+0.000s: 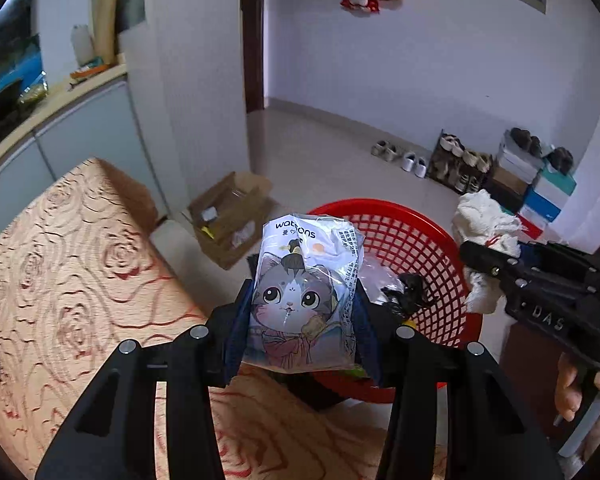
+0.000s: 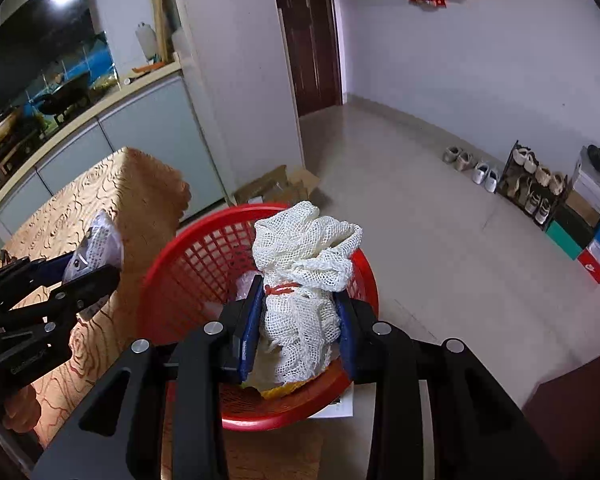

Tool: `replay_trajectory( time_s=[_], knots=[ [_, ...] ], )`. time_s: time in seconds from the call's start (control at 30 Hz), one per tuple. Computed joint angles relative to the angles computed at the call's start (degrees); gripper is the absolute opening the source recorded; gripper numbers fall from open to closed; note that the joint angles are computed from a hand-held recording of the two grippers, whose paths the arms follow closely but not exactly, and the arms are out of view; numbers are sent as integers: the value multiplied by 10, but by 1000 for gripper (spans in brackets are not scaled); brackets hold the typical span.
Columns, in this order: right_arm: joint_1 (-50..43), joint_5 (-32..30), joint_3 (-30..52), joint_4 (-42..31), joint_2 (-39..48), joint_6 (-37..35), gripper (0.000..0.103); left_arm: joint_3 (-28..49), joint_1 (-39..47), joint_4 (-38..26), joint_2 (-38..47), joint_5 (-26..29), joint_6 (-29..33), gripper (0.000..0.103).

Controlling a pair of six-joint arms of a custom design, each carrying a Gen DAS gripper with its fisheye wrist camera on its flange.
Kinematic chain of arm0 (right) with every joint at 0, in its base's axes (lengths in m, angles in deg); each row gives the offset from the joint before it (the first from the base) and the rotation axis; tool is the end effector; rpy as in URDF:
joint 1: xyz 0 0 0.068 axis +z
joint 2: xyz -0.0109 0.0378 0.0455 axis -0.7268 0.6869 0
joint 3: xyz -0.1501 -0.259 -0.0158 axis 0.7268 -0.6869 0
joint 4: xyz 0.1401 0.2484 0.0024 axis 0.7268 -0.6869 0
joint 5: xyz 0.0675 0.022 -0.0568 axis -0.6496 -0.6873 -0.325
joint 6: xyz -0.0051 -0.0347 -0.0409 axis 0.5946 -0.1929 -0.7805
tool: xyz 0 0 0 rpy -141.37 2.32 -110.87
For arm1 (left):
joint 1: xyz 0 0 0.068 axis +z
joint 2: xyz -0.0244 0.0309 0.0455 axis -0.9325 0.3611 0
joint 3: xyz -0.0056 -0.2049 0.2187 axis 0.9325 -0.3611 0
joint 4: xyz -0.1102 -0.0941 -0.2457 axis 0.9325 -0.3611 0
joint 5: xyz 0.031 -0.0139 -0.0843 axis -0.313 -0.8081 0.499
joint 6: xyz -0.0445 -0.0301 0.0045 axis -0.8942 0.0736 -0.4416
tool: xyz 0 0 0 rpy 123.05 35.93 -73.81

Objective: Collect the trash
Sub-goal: 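Open both tools over the red basket to drop the items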

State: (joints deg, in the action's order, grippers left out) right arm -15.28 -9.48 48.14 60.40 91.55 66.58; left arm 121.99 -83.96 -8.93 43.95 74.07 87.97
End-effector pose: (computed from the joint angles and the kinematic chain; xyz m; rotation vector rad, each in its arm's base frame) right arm 0.2446 0.1313 0.1307 0.3297 2.3725 0.0151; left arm 0.3019 -0.0910 0.1453 0.7094 2.3407 -0.3288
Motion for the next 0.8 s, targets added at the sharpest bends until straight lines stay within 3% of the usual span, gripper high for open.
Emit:
replay_trajectory(
  time_s=[0.4,0.53,0.8],
  knots=[
    [-19,-38,13,38,66,-8,35,38,-17,-2,66,4,-7,47],
    [-17,-40,10,43,65,1,49,44,-12,-7,68,14,-5,59],
    [-2,-25,0,34,43,17,54,31,24,-20,34,40,4,68]
  ],
)
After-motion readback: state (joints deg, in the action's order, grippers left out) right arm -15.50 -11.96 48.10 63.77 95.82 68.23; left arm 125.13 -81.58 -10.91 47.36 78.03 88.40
